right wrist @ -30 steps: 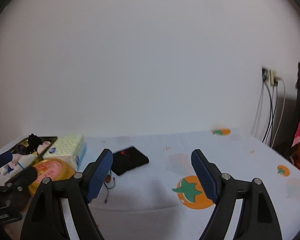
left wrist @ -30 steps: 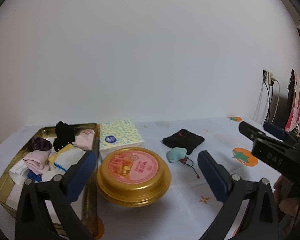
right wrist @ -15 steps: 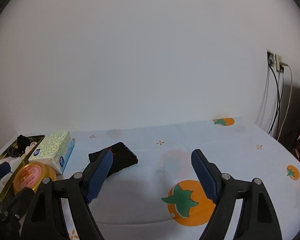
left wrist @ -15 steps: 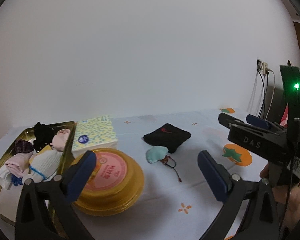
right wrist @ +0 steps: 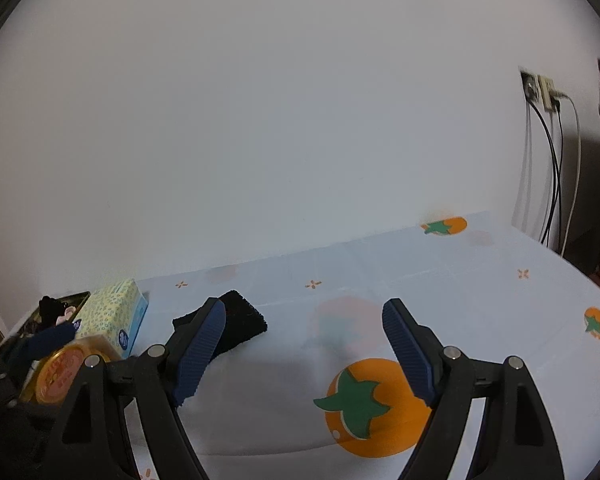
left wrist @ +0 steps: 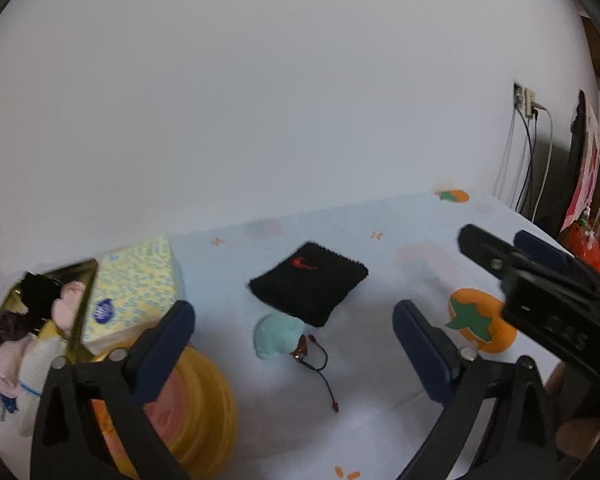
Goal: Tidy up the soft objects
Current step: 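Move both tools away from the tray toward the black pouch and teal keychain, then grasp the teal plush keychain with the left gripper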
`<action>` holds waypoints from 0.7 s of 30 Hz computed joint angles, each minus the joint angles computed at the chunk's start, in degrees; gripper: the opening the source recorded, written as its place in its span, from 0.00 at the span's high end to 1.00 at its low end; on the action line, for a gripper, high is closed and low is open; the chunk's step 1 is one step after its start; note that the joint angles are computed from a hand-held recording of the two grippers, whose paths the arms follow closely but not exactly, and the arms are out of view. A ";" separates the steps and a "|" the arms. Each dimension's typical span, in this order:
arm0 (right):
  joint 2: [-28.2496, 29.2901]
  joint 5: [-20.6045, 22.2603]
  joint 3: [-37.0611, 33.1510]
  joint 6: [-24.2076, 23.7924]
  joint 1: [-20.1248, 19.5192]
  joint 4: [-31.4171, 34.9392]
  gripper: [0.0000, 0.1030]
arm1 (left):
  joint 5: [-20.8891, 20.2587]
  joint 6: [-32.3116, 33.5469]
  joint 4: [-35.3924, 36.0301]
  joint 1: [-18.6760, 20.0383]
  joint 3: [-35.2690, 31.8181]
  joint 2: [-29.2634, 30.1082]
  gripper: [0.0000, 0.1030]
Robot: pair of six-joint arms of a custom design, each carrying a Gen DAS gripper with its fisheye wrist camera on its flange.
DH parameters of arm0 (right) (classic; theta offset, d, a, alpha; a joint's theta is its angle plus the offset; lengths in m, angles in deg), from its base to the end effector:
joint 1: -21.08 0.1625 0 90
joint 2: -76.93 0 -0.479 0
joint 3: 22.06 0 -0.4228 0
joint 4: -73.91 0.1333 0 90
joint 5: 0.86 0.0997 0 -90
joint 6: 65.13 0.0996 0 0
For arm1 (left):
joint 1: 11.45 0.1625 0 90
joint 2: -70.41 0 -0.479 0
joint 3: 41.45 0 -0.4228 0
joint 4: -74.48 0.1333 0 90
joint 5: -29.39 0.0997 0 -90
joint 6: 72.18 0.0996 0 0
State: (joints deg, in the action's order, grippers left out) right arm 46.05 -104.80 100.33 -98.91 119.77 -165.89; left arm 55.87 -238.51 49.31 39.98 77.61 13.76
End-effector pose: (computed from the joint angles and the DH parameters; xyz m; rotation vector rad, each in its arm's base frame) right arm 0.1888 -0.5119 0.0197 0.7205 -2.3082 1.2491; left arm -0.0968 -0.4781 0.0817 0.3203 2.0103 -1.2022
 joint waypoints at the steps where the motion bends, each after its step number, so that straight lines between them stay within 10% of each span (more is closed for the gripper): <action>1: -0.17 -0.60 -0.20 0.65 0.00 0.76 0.20 | 0.89 -2.17 3.07 0.69 -1.23 0.45 0.15; 16: -2.55 -1.80 -0.44 5.33 -0.39 9.78 0.20 | -0.62 -15.44 28.83 6.28 -16.62 11.50 0.34; 18: -2.55 -1.90 -0.50 5.43 -0.32 9.66 0.20 | 2.26 -17.04 31.33 7.07 -17.37 11.64 0.56; 21: -2.62 -1.79 -0.62 5.86 -0.41 9.49 0.20 | 4.56 -17.29 31.10 7.49 -16.83 10.91 0.63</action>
State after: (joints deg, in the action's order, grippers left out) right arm 43.44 -106.59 99.71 -93.04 119.36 -156.39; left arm 60.43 -255.80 80.41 47.47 60.78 24.67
